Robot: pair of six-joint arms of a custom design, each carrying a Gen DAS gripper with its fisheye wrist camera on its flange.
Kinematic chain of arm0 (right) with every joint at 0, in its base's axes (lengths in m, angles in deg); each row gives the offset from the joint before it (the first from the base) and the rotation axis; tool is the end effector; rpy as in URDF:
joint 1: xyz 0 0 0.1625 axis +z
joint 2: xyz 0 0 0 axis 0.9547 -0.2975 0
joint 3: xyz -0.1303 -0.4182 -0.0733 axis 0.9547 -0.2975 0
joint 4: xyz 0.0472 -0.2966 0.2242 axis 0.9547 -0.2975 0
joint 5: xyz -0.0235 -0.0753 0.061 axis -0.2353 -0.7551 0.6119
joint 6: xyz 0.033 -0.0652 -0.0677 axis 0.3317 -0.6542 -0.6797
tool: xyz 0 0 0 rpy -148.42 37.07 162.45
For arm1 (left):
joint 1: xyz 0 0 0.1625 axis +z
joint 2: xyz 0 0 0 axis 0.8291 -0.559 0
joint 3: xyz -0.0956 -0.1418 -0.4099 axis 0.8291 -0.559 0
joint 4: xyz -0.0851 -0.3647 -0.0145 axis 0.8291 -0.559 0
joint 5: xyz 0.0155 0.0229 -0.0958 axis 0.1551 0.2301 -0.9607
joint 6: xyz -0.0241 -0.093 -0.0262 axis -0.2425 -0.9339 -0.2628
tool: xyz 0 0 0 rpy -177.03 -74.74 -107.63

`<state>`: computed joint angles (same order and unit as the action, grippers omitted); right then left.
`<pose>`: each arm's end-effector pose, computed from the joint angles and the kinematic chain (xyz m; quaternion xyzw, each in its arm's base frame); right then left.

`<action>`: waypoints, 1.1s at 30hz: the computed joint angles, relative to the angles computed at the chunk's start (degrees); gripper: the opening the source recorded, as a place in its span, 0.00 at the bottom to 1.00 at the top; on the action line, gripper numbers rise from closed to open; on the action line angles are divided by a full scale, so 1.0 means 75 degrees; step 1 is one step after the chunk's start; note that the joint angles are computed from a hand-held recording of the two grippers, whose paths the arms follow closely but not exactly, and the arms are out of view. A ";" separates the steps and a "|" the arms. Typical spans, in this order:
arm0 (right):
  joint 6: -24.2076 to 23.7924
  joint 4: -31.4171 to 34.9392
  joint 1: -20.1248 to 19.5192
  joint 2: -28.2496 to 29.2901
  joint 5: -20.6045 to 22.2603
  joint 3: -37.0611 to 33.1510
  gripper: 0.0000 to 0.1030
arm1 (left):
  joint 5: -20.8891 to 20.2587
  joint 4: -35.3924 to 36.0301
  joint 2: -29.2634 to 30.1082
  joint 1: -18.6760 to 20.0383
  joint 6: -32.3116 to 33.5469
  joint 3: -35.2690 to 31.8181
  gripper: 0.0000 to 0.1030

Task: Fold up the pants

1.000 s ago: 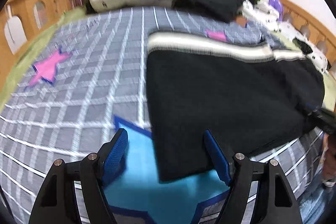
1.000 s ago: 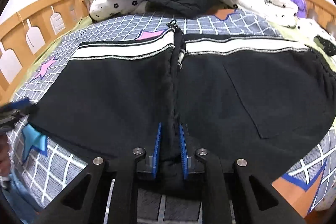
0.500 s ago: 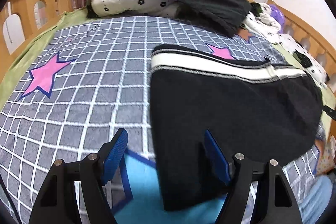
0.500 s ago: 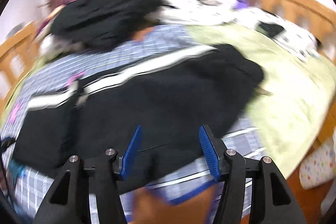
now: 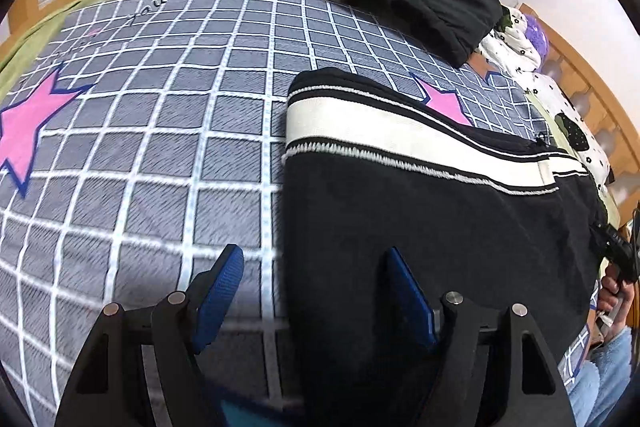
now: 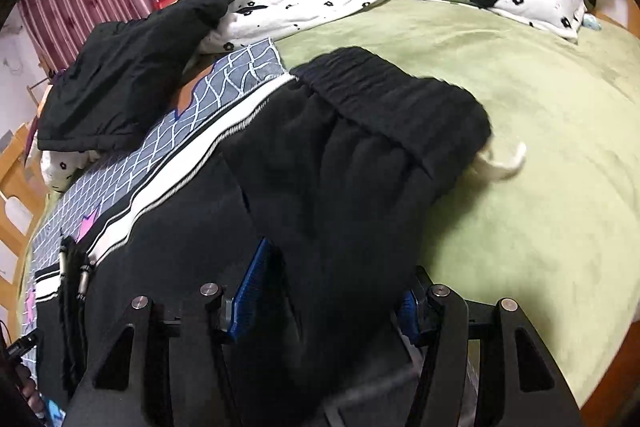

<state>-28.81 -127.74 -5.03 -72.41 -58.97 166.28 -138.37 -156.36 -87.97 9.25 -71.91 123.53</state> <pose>-0.1189 -0.5161 0.3412 -0.2463 -0.7605 0.4987 0.3349 -0.1834 -0.8092 0.0401 0.2952 0.9265 -0.1438 0.1839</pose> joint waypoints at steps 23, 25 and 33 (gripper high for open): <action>-0.3901 -0.1806 0.3730 0.1730 -0.2585 -0.3277 0.10 | -0.1141 -0.1043 -0.1061 -0.0592 0.0371 0.0090 0.09; -0.3855 -0.1591 0.3997 0.1867 -0.2282 -0.3435 0.10 | -0.0799 -0.1231 -0.1296 -0.0457 0.0528 0.0079 0.09; -0.2453 -0.0188 0.3575 0.2508 -0.1077 -0.3470 0.10 | 0.0790 -0.0917 -0.1142 0.0421 0.0906 -0.0671 0.10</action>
<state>-47.21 -129.15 21.78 -53.60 -67.05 140.26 -132.44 -163.24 -96.54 12.40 -65.11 118.50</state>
